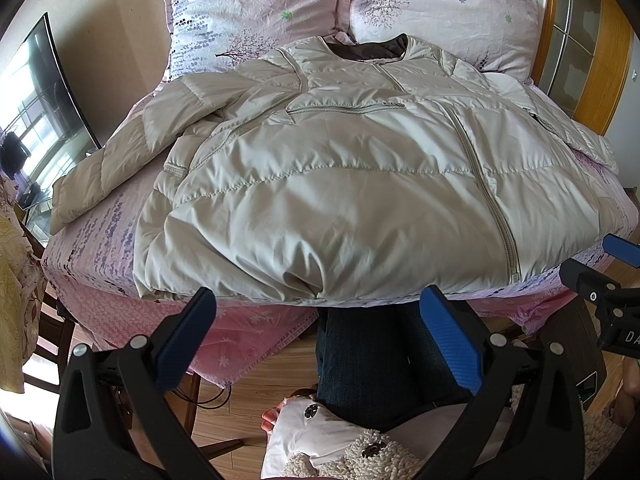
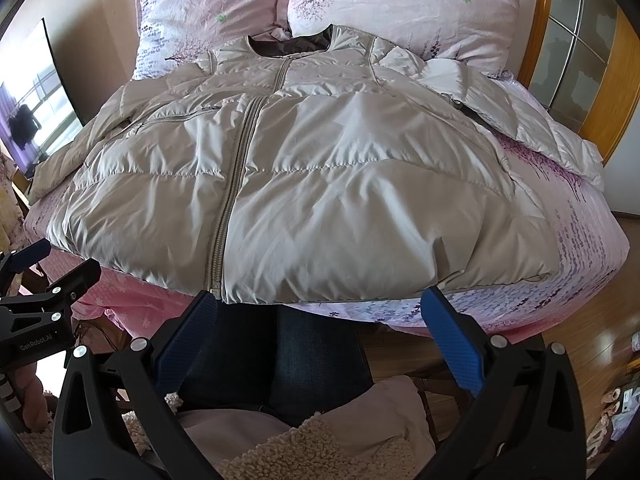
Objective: Fold large clothes
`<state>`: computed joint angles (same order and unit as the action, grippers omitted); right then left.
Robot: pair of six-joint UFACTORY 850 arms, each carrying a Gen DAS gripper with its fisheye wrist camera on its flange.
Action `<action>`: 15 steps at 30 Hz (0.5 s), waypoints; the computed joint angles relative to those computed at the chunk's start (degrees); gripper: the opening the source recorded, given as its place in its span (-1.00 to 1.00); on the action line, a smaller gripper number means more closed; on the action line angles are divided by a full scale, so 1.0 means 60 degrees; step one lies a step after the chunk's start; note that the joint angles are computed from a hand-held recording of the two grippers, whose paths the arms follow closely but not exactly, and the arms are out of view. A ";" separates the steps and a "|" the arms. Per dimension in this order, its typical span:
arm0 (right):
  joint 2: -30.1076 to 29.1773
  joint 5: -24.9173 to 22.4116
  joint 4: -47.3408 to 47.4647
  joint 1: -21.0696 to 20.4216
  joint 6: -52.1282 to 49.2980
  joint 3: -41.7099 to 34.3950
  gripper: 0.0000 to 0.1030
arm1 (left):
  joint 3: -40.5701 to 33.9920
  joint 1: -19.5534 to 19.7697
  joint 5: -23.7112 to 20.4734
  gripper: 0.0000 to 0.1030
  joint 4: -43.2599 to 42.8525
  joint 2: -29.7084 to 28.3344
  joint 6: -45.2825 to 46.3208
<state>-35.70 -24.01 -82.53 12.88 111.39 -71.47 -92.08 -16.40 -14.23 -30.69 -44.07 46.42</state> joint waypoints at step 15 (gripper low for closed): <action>0.0053 0.0051 -0.0121 -0.0018 0.0138 0.0029 0.97 | 0.0003 0.0000 -0.0005 0.97 -0.0002 0.0002 0.0002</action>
